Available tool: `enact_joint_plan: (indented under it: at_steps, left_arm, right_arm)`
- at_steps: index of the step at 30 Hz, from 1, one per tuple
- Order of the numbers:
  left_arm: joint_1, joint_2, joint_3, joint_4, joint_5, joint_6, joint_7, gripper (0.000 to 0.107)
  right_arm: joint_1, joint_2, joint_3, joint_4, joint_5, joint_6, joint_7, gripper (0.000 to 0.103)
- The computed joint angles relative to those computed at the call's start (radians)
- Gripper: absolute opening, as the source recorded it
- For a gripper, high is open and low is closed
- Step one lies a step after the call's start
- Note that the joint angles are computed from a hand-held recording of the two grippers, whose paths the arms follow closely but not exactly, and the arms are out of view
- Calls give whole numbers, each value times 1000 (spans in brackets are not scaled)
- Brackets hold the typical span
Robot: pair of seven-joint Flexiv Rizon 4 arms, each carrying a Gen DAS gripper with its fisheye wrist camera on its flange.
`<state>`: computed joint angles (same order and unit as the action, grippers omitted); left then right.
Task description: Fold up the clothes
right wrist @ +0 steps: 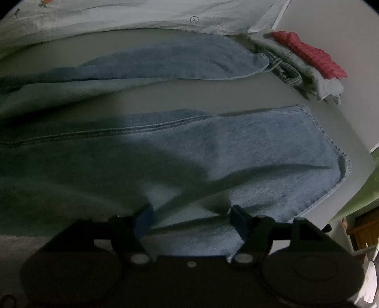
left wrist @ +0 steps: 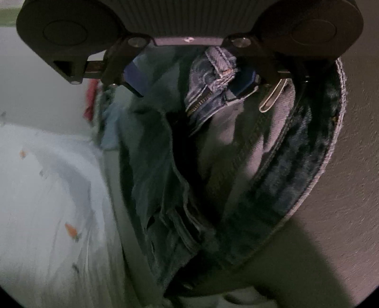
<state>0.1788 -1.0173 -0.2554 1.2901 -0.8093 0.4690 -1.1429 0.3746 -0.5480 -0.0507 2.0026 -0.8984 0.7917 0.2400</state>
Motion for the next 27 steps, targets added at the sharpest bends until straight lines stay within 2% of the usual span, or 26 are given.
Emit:
enact_joint_plan:
  at_steps: [1,2,3,4,7,10,14,16,19,20,24,27]
  left_arm:
    - [-13,17,15,14,18,25,5,64]
    - [-28,36,32,33,35,58,1,48]
    - [-41,57,49,58,48,99,-15,27]
    - [-47,78,52,92,44,148,-20,24]
    - [-42,134,26,207,-20,311,6,21]
    - [-30,185,-10,275,-72,411,60,20]
    - [2,250,-71,352,-184,496,202,20]
    - [-22,262,-56,366,-191,525,227,20]
    - [-54,252,15,365,-83,467,169,20]
    - [-57,248,28,367,-54,442,152,24]
    - [-50,234,11,381,-53,437,164,28]
    - [-60,220,31,344,2,403,142,31]
  right_arm:
    - [-1,0,0,0,-1,1,-2,76]
    - [-1,0,0,0,-2,1,-4,76]
    - [-1,0,-1,2,-5,4,-2,76]
    - [-1,1,-2,5,-9,6,1,76]
    - [0,7,-4,19,-22,14,19,78]
    - [-5,6,-3,20,-24,22,26,79]
    - [-5,2,-1,12,-20,15,9,79]
    - [-6,3,-1,13,-21,16,6,80]
    - [-9,5,-3,17,-23,23,12,81]
    - [-10,5,-4,17,-23,25,13,81]
    - [-8,3,-3,15,-22,21,11,82]
    - [-7,2,-2,11,-18,15,2,82]
